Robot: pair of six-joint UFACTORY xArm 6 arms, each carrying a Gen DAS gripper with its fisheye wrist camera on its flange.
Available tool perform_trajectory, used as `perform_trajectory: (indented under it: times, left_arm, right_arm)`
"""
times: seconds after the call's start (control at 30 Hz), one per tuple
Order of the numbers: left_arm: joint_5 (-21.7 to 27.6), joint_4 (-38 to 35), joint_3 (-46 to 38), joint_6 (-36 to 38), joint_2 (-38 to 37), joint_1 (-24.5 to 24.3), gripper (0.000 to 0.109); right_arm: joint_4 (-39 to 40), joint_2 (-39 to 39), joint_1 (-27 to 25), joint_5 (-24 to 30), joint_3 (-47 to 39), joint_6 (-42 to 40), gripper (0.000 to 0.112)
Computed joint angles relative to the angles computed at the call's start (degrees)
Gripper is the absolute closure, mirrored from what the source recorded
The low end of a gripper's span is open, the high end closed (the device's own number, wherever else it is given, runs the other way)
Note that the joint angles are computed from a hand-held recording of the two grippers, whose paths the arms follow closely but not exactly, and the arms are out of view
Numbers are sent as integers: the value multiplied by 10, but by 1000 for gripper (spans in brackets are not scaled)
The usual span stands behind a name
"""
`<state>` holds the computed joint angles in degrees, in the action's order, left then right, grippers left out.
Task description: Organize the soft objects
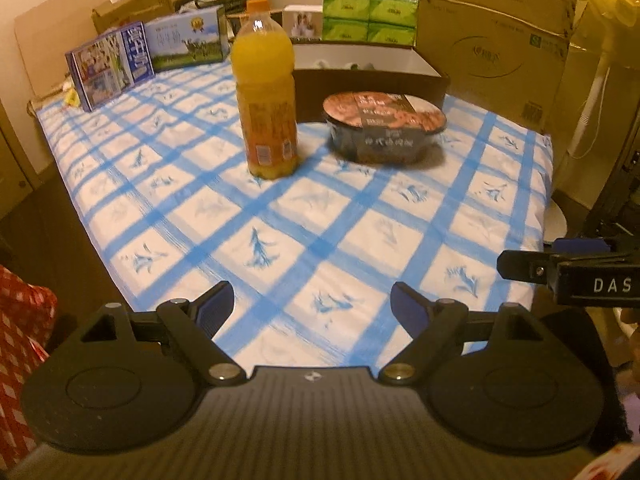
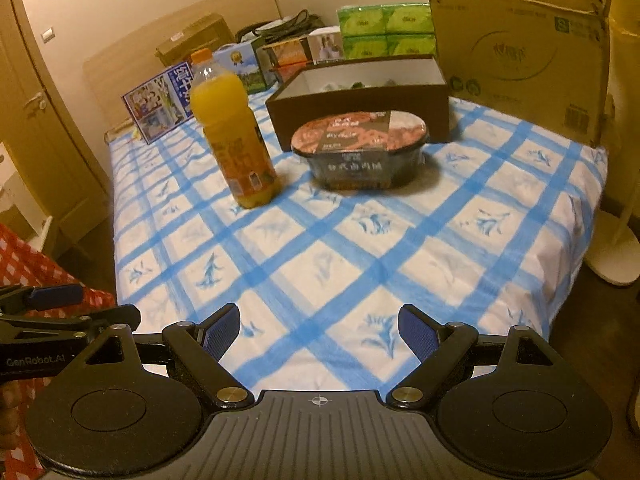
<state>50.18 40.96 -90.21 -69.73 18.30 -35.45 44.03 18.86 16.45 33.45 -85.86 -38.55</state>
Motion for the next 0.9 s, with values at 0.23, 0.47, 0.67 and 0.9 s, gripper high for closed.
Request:
perform_trajectory:
  times: [0.23,0.47,0.67,0.9]
  left_arm:
    - [-24,-18,18,2,-7,1,24]
    - [-31,-25,26,-4,-9,5,24]
    - [-35,-28,26,-1,-9,8,24]
    - [-39,-32,18,8,-1,11,24]
  right_arm:
    - [-4,-31,4,-10,45,-6,26]
    - [-18,-31,6,1,47,9,26]
    - [-24,-24,8,-2,40,20,26]
    - [-31,-12,6,5,26,25,26]
